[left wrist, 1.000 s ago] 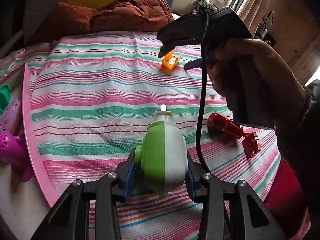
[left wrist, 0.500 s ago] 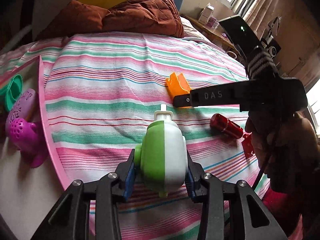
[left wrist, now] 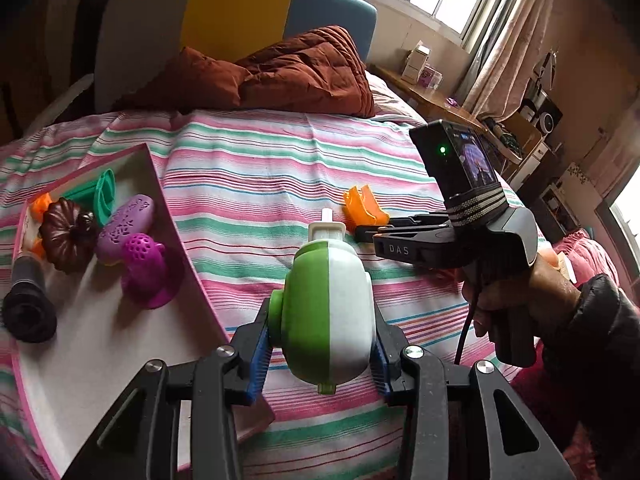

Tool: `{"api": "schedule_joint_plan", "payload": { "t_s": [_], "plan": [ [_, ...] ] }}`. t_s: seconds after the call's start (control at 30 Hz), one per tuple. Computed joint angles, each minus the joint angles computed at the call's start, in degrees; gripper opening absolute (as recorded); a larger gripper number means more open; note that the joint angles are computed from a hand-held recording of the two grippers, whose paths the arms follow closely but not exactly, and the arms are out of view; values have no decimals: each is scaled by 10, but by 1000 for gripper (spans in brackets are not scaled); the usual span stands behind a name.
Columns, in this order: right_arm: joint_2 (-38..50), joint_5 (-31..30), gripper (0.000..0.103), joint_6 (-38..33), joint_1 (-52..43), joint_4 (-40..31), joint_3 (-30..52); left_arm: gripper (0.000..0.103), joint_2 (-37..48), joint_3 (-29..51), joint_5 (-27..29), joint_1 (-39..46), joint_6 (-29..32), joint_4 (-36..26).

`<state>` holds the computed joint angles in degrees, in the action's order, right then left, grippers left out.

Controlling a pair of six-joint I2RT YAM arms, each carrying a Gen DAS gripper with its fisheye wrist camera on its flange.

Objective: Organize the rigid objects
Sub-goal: 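Carry the bottle into the tray and open the left gripper while the right holds the orange piece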

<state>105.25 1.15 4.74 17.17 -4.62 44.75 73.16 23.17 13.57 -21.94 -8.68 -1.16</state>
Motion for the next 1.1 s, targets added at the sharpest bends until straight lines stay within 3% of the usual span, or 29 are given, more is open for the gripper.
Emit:
{"api": "schedule_joint_plan", "payload": {
  "t_s": [0.13,0.3,0.57,0.7,1.1],
  "plan": [
    [1,17,26,-12,8,9,-2,42,-71,-14,32,79,26,-55],
    [3,24,26,-13,14,12,-1,42,-119,-18,90,237,95,-115],
    [5,35,26,-12,22,13,0,42,-31,-5,167,481,199,-142],
    [2,38,26,-10,24,15,-3,42,9,-3,177,492,187,-128],
    [0,38,26,-11,23,14,-5,42,119,16,126,364,76,6]
  ]
}}
